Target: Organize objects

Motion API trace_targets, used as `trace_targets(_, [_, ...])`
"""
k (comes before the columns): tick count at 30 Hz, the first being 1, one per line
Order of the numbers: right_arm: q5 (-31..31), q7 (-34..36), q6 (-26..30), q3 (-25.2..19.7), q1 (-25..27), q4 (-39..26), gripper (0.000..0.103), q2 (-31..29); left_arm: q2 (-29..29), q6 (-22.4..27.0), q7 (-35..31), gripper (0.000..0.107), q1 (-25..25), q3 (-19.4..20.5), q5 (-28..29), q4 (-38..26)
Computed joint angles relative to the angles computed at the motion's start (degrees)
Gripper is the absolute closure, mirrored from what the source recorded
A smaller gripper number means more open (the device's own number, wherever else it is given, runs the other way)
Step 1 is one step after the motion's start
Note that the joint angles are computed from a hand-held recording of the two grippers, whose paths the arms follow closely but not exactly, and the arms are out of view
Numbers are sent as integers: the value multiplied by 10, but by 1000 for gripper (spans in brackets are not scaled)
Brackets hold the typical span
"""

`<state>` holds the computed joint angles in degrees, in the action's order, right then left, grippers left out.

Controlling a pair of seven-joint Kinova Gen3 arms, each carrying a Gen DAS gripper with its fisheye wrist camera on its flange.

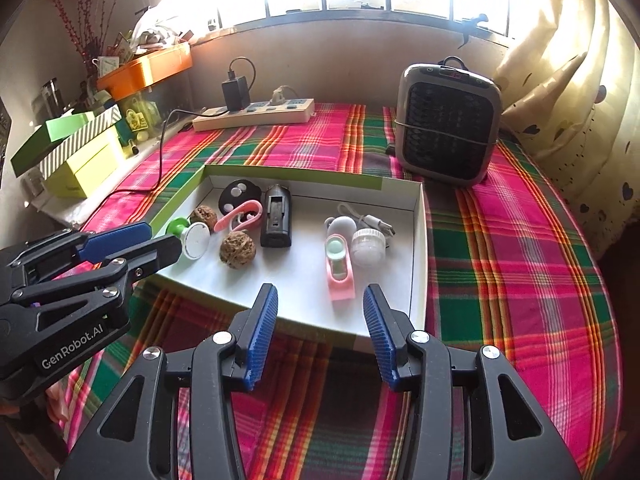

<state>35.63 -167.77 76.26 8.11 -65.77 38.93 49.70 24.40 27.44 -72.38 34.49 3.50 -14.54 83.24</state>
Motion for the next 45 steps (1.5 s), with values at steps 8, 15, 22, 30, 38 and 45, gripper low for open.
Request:
trace_targets(8, [11, -19, 24, 6, -26, -7, 52, 6, -30, -17, 55, 74, 25, -24, -29, 61])
trace_targets(15, [9, -47, 24, -1, -35, 17, 45, 2, -33, -6, 103, 73, 36, -28, -61, 90])
trace_targets(22, [5, -61, 37, -9, -39, 30, 45, 5, -30, 5, 144, 73, 44, -29, -94, 100])
trace_targets(30, [-2, -68, 40, -17, -37, 44, 42, 1, -20, 17, 191, 73, 61, -40, -129, 99])
trace_targets(38, [-16, -64, 43, -24, -28, 40, 39, 2, -16, 16, 206, 71, 54, -33, -139, 96])
trace_targets(45, [-24, -46, 57, -24, -24, 22, 33, 10, -16, 8, 190, 69, 33, -20, -107, 97])
